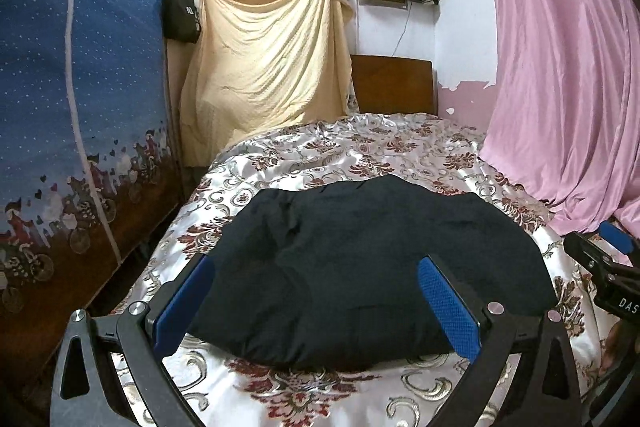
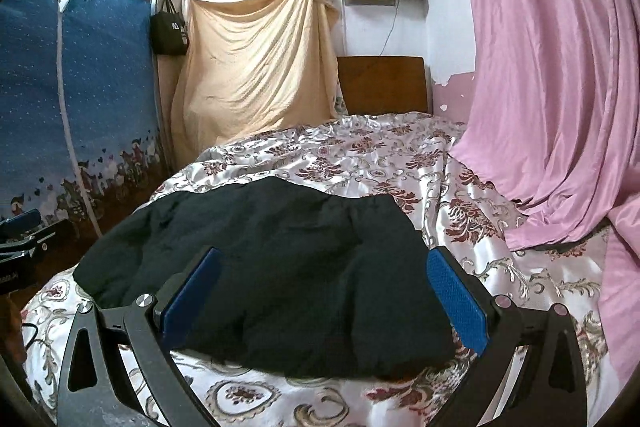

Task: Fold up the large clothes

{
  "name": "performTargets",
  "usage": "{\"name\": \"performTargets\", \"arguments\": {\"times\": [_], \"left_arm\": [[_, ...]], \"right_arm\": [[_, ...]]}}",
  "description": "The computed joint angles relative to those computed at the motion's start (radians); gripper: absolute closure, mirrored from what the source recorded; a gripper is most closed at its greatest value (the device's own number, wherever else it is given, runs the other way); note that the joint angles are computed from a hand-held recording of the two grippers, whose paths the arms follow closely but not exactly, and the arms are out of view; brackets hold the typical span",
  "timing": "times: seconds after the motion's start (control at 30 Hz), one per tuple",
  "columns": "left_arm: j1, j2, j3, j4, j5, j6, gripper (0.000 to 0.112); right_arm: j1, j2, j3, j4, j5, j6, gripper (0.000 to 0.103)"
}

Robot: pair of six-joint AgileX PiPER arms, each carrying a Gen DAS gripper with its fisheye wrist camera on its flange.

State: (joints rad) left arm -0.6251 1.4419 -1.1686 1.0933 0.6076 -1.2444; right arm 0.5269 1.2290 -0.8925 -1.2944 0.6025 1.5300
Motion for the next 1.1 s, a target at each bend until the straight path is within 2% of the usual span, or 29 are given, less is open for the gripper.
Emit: {"name": "performTargets", "arguments": {"times": [0.4, 0.63, 0.8, 1.1], "left_arm": [[-0.075, -0.098, 0.148, 0.127, 0.061, -0.149, 0.009], [-0.129, -0.173, 0.25, 0.214, 0.102, -0.272, 0.009], [-0.17, -0.216, 0.316, 0.248, 0.151, -0.339, 0.009], [-0.252, -0.277, 0.434, 0.3, 0.23, -0.458, 0.009]], "right_arm": [[0.181, -0.07, 0.074, -0.045, 0.161, 0.08, 0.002], [0.294, -0.106, 0.142, -0.111, 0.224, 0.19, 0.002], [0.414, -0.102, 0.182, -0.157, 0.309, 0.267, 0.002], [0.51, -0.113, 0.241, -0.191, 0.347, 0.346, 0.002]]}}
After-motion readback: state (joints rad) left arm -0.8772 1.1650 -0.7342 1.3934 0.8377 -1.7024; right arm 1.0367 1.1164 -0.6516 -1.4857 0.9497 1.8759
